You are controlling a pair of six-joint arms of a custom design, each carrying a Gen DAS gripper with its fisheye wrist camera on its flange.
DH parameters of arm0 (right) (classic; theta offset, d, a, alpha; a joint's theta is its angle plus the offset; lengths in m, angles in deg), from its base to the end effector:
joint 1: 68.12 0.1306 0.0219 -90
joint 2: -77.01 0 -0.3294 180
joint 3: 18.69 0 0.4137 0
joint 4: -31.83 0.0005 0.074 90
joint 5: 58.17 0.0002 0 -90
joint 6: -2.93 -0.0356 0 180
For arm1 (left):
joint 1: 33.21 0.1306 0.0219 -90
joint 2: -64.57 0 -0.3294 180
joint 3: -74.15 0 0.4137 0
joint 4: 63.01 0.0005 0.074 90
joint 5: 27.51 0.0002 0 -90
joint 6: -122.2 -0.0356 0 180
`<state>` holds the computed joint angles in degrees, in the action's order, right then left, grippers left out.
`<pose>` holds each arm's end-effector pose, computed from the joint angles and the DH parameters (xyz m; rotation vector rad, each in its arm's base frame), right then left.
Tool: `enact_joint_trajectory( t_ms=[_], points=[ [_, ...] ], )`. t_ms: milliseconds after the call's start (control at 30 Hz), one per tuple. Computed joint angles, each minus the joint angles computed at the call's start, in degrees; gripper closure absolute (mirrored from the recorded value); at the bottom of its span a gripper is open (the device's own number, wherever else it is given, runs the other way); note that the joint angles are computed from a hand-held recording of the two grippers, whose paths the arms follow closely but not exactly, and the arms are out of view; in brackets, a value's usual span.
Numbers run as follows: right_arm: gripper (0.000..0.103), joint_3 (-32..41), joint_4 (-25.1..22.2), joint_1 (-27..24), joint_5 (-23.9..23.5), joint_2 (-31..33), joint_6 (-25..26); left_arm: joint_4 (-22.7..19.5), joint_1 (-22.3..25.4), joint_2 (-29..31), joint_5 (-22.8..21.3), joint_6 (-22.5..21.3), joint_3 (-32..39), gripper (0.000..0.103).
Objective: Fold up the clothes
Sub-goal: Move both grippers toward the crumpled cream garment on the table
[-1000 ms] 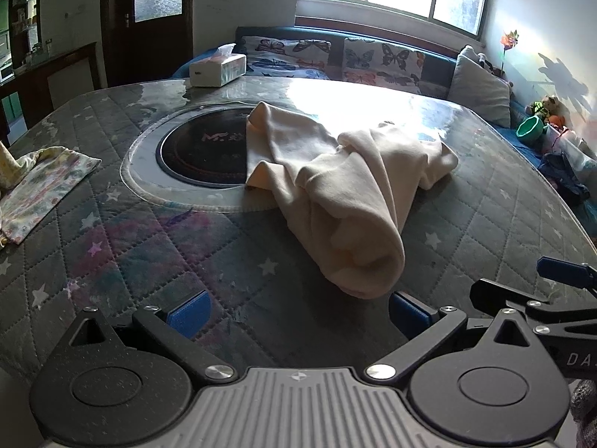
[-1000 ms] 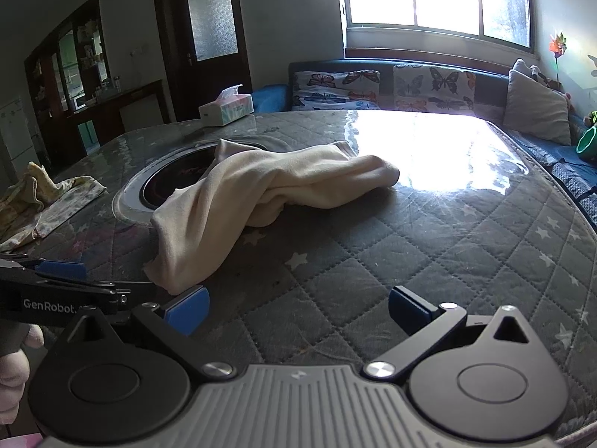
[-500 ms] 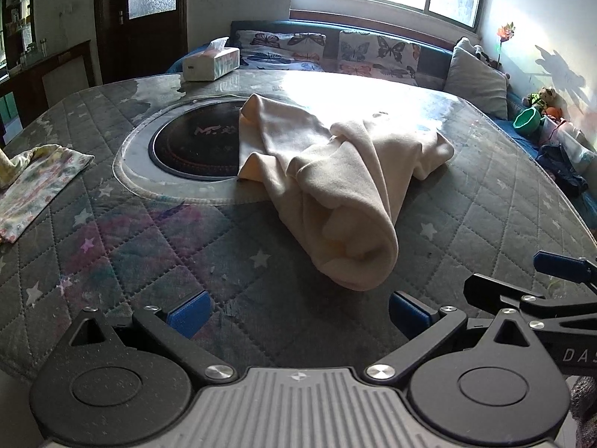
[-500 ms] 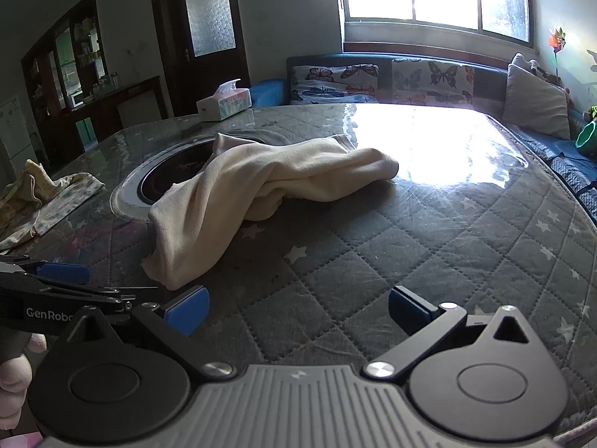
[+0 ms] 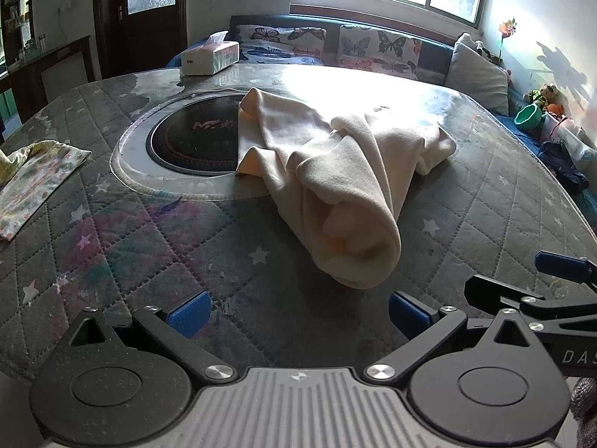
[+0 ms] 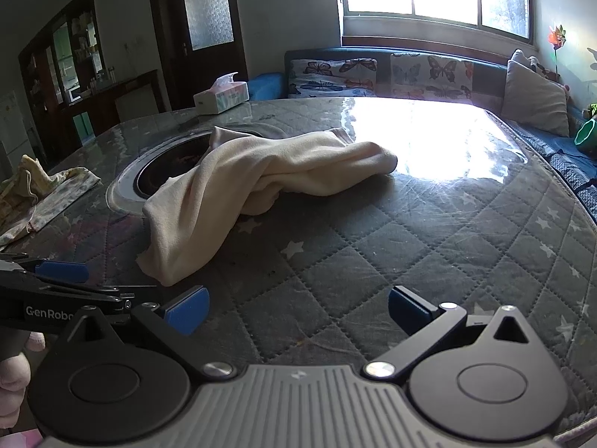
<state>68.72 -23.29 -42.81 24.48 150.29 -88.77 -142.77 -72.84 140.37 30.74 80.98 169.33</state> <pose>0.3695 0.1792 0.4752 -0.5386 2.2465 0.3900 0.3064 -0.2301 0.4965 -0.3708 2.3745 0.0468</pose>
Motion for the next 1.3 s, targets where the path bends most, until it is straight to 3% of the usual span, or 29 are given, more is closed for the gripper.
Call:
enact_joint_trajectory(
  t_ms=[1300],
  points=[
    [0.000, 4.09, -1.31, 0.25, -1.22, 4.60, 0.32, -0.59, 3.31, 1.35, 3.28, -2.32, 1.73, 0.000]
  ],
)
